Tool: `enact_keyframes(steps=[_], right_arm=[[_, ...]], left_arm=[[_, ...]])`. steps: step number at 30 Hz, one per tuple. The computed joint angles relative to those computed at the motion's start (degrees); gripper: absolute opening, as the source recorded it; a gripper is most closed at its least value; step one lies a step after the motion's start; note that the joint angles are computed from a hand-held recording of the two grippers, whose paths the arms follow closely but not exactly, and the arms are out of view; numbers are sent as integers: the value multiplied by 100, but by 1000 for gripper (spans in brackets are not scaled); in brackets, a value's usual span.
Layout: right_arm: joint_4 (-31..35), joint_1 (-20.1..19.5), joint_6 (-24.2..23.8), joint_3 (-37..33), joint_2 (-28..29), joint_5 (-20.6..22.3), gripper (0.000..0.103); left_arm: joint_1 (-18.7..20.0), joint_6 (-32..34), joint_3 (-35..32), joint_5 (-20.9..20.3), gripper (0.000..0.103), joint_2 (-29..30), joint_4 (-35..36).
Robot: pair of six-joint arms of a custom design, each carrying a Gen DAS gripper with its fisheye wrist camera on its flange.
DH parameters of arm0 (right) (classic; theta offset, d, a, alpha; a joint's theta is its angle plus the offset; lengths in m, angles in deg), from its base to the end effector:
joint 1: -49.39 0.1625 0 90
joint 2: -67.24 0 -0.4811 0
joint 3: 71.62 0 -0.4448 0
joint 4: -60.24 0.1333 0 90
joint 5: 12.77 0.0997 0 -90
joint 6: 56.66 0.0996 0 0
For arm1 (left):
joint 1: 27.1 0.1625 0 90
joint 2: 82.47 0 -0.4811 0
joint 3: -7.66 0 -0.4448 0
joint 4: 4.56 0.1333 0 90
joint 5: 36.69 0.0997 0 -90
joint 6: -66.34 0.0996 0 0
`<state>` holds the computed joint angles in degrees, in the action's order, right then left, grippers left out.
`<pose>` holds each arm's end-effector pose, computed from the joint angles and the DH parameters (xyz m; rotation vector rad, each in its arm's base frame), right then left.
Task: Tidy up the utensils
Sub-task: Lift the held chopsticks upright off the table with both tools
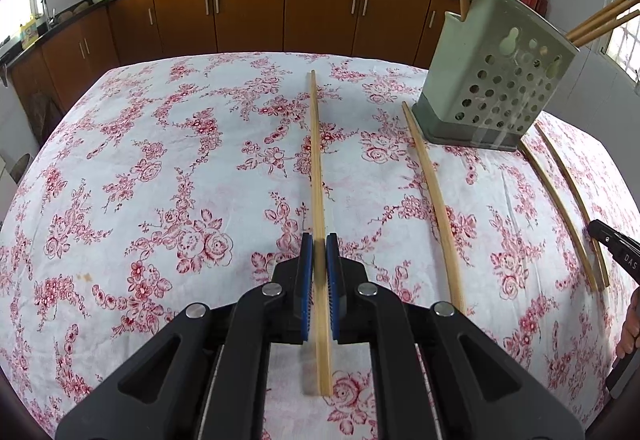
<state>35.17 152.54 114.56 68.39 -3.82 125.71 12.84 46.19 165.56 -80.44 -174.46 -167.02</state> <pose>0.1242 -0.2733 0.0848 0.0044 -2.1981 0.9554 -0.0766 -0.3318 0.1802 0.5741 2.3812 -0.7160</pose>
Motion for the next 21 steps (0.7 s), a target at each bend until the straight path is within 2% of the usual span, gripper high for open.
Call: enact_keyframes(steps=[7,15,18,21], right_arm=[[34,171,122,43,72,150,9],[241,272,461,95,2,145,8],[204,459,465,159,-173,251,8],[196,741,436,176,-440,394,8]], left_arm=[[-206,-280,109,7,8,-257,374],[-566,-785,221,103,7,-738,1254],[-594,-945,171,-13,7,-1011,1632],[-802,-1104,146,3,7,-1468,2040]])
